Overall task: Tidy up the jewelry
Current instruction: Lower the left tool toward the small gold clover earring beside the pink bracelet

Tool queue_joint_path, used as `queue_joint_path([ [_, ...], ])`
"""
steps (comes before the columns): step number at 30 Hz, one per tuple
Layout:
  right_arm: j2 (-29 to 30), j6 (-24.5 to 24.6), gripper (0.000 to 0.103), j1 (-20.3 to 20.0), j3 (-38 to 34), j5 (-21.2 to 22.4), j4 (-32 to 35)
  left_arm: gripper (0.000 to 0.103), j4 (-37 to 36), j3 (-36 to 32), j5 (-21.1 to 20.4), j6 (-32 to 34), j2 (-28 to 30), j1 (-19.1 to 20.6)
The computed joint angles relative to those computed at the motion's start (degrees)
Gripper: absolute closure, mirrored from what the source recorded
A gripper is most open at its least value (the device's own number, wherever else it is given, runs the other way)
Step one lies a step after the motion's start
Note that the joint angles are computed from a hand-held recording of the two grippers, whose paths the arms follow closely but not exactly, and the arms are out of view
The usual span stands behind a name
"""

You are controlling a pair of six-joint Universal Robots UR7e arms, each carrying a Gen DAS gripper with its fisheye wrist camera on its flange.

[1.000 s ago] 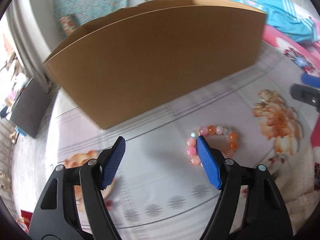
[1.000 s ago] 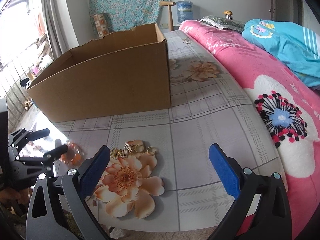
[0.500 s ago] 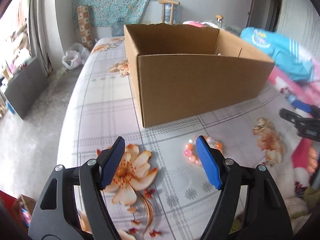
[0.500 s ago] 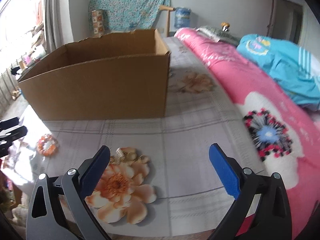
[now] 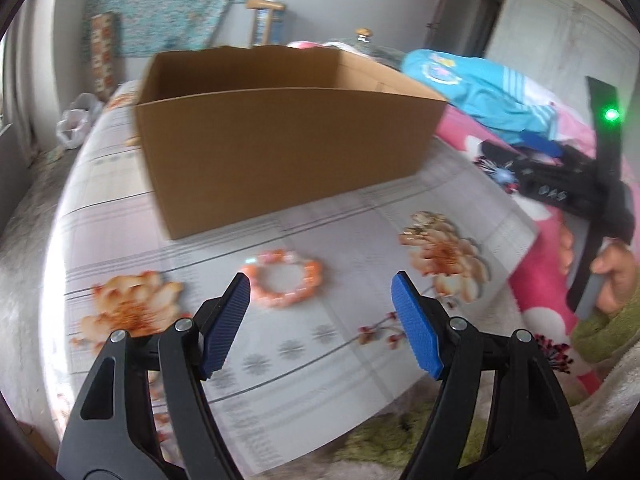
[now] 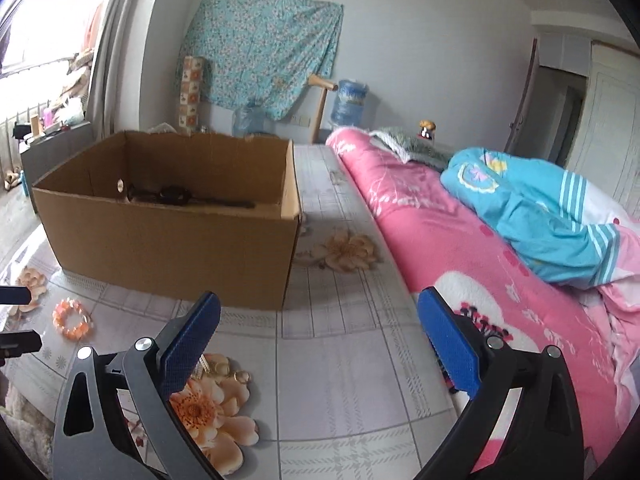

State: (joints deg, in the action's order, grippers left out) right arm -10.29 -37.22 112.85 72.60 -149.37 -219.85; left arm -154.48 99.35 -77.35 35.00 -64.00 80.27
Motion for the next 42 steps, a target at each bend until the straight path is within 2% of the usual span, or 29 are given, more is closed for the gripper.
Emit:
queue_joint_path([
  [5, -4.86, 17.67, 0.007, -1.23, 8.22, 4.05, 11.09, 0.035, 1.34, -0.89, -3.17, 3.06, 1.92, -0.66],
  [8, -6.43, 25.21, 0.007, -2.25, 10.13, 4.12, 16.71, 0.038, 2.47, -1.69, -2.03, 3.32, 3.65, -1.38],
  [11, -8.66, 30.96, 0.007, -3.94, 13.06, 7.65, 19.62, 0.044, 3.19, -2.85, -0.53, 3.34, 5.66, -2.25],
  [13, -9.56, 32.99, 0.016, -4.79, 14.19, 9.94, 21.14, 0.049, 3.04, -3.26, 0.10, 3.95, 6.69, -2.73],
  [18, -10.03, 34.17, 0.046, -6.16, 14.74, 13.93, 23.84, 0.059, 3.04, -4.11, 0.34, 6.03, 8.67, -3.54],
  [20, -9.99, 34.08, 0.054, -6.56, 14.85, 16.02, 24.51, 0.065, 3.50, -4.48, 0.51, 6.89, 9.24, -3.84],
  [21, -9.90, 33.99, 0.056, -6.68, 14.83, 16.62, 24.68, 0.072, 3.65, -4.69, 0.85, 7.36, 9.63, -4.07],
  [22, -9.82, 33.87, 0.057, -6.88, 14.90, 17.31, 24.67, 0.077, 3.90, -4.92, 1.25, 7.59, 9.96, -4.23],
  [24, -9.71, 33.93, 0.058, -7.11, 15.04, 18.52, 24.73, 0.081, 5.34, -5.79, 2.12, 7.75, 10.72, -4.52],
  [32, -9.57, 32.56, 0.059, -7.50, 15.74, 20.02, 22.50, 0.081, 7.57, -7.05, 3.86, 10.11, 11.95, -5.24],
  [40, -9.53, 32.05, 0.059, -7.64, 15.92, 20.67, 21.48, 0.081, 5.05, -6.27, 5.32, 15.07, 12.55, -5.76],
  [42, -9.47, 32.01, 0.059, -7.63, 15.93, 20.66, 21.09, 0.085, 4.86, -5.93, 5.41, 16.52, 12.44, -5.89],
])
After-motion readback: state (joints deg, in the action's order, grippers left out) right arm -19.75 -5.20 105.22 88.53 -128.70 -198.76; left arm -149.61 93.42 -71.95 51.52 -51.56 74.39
